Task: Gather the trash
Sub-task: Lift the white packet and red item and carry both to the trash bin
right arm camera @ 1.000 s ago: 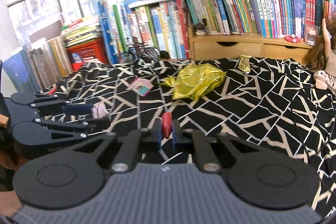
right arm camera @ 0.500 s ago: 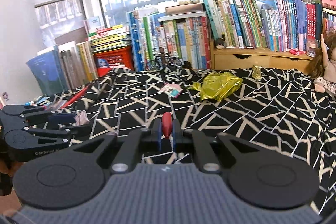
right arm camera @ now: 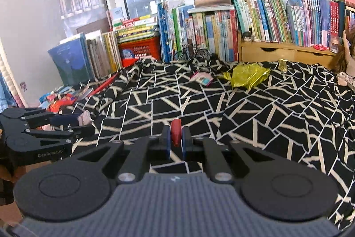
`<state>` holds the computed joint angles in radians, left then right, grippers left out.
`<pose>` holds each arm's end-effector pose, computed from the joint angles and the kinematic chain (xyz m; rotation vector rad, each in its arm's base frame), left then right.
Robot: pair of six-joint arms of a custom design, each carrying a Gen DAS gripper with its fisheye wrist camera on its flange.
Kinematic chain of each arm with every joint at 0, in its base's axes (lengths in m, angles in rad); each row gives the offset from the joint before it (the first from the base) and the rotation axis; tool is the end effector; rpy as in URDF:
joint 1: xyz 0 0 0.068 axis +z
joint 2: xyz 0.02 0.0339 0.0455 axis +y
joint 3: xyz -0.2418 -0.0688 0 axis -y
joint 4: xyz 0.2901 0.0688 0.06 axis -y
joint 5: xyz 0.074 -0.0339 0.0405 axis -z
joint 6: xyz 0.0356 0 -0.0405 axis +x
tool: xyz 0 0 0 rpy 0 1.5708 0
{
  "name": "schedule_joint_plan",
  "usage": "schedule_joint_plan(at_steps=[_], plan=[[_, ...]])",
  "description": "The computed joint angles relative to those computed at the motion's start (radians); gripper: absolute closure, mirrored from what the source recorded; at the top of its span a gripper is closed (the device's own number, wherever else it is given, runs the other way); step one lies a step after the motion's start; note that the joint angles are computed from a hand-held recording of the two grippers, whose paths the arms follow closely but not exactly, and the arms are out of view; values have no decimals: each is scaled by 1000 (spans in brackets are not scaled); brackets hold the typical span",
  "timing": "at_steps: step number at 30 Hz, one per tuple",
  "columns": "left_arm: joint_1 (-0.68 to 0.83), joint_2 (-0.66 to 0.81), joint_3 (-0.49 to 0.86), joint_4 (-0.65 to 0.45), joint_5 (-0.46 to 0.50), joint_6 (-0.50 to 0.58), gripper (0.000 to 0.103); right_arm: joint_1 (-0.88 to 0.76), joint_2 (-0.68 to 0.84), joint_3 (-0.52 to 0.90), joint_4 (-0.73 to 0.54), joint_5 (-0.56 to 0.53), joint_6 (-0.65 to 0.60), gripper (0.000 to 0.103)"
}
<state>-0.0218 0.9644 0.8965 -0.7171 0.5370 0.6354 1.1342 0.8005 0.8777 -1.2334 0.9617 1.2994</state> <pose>0.2492 -0.0236 0.2784 0.9588 2.0254 -0.3053 0.1001 0.1456 0.2829 0.4047 2.0832 0.0347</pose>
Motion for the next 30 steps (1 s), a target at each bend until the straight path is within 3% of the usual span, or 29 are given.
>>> schedule_joint_plan(at_steps=[6,12,22,30], plan=[[133,-25,-40,-94,54,28,65,68,81,10,62,-61,-13,90],[274,-53,-119,-158,72,102,65,80,153,-8,255,-178,-111,90],[451,-46,-265,-191,3,282,65,101,328,29,438,-255,-194,90],[486,-29,-297,-179,-25,303,64,103,394,32,512,-300,-198,90]])
